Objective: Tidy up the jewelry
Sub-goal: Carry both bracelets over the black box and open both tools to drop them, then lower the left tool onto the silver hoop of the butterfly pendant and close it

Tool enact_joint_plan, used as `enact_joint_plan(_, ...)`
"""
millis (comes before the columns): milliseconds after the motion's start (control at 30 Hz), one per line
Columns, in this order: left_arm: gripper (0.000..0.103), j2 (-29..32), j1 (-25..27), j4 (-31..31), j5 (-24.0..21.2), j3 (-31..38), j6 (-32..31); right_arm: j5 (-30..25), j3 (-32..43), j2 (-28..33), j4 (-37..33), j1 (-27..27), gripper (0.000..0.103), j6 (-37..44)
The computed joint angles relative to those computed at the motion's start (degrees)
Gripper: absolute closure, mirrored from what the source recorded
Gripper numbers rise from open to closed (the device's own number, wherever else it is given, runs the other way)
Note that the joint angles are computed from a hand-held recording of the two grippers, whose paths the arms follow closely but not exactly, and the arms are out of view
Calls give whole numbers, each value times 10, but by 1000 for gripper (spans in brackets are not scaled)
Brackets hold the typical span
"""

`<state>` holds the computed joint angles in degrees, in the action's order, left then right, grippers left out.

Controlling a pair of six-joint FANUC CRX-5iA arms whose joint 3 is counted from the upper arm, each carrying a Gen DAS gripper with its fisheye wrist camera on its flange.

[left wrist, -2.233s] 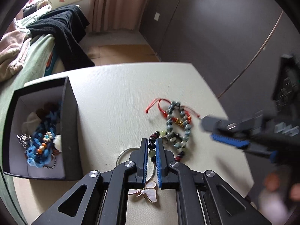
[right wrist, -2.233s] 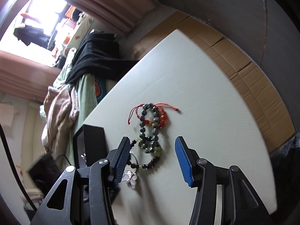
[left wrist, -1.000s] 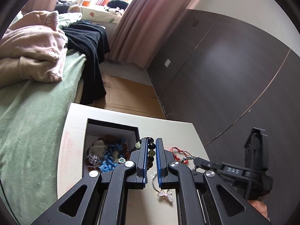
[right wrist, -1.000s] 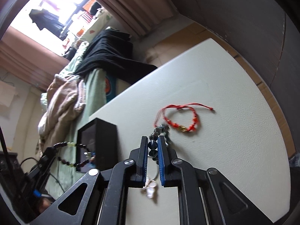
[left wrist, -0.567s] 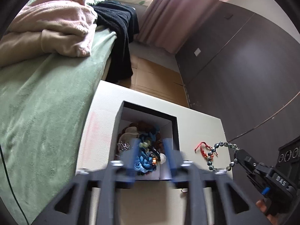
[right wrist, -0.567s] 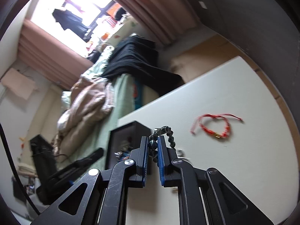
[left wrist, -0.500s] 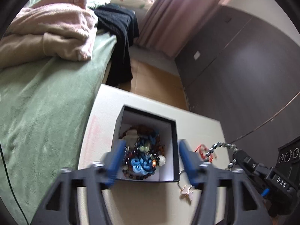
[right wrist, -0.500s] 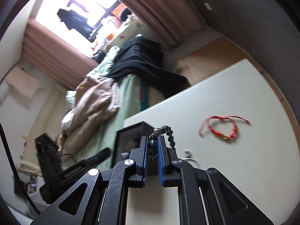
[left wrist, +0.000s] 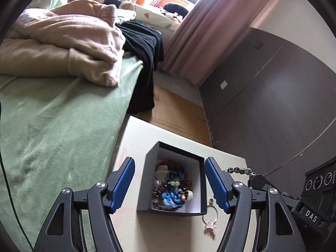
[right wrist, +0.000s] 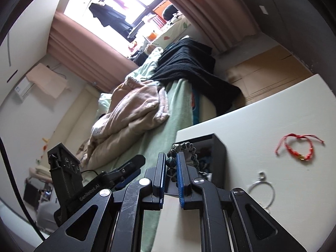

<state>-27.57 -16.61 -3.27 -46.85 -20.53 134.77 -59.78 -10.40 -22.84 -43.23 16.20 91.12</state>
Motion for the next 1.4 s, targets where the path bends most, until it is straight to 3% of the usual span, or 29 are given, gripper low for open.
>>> enact_joint_plan(300, 33, -13, 5, -17, -3, -3, 20, 50, -7, 7, 34, 55, 89, -46)
enact_joint_plan(400, 33, -15, 10, 2, 8, -11, 5, -18, 20, 44, -36, 16, 58, -6)
enact_joint_plan(433, 33, -12, 7, -1, 7, -8, 5, -28, 23, 49, -37, 14, 56, -10)
enact_joint_plan(600, 33, 4, -14, -8, 10, 4, 5, -20, 12, 33, 11, 5, 55, -46)
enact_joint_plan(733, 33, 24, -42, -28, 3, 25, 9, -26, 5, 17, 24, -32, 44, -60)
enact_joint_plan(1100, 33, 91, -124, -69, -4, 84, 8, -64, 8, 5, 59, -108, 42, -68)
enact_joint_plan(1233, 33, 116, -146, -74, -10, 101, 1, -73, 11, 7, 69, -125, 32, -70)
enact_joint_plan(1400, 33, 146, -169, -79, -20, 123, -10, -81, 10, 4, 89, -138, 32, -67)
